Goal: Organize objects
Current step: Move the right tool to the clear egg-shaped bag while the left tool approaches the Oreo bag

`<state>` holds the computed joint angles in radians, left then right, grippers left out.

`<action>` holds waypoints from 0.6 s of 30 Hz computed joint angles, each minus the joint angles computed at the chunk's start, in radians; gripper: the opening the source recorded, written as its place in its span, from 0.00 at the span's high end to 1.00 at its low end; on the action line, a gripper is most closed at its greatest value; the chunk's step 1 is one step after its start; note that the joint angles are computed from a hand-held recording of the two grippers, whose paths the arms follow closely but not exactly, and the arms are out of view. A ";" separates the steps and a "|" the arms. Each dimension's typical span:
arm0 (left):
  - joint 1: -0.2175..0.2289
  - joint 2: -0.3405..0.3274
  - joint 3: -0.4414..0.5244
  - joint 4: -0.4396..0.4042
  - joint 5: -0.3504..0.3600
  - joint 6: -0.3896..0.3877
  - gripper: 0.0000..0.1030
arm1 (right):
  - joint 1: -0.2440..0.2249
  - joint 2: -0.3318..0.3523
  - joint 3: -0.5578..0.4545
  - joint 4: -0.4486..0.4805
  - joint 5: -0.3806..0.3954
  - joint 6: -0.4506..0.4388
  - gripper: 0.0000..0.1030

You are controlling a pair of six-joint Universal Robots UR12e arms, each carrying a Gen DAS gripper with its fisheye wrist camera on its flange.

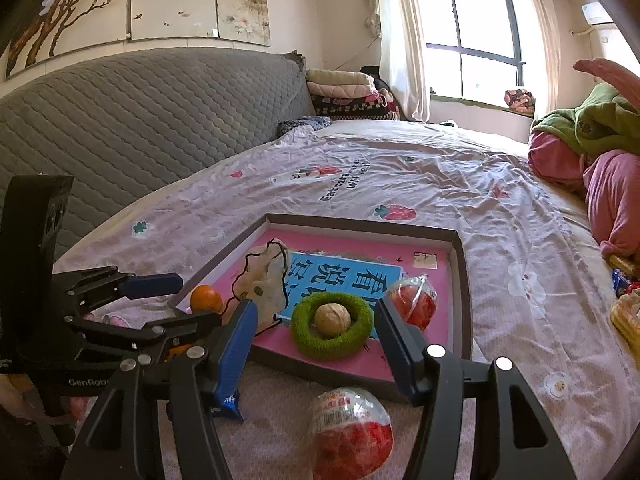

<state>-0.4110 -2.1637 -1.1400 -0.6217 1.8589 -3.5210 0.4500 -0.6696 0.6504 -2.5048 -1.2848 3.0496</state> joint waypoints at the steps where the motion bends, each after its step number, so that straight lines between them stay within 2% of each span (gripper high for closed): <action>1: -0.001 0.001 -0.003 0.003 -0.001 0.005 0.31 | 0.000 -0.001 0.003 0.001 0.000 0.000 0.41; 5: -0.009 0.000 -0.018 0.023 0.006 0.027 0.31 | 0.000 -0.018 0.036 -0.010 0.000 0.007 0.30; 18: -0.015 0.001 -0.045 0.027 -0.024 0.074 0.31 | -0.006 -0.056 0.110 -0.023 0.003 0.018 0.30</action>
<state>-0.4262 -2.1626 -1.1854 -0.5946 1.8351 -3.4474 0.4438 -0.7252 0.7608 -2.5280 -1.2819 3.0676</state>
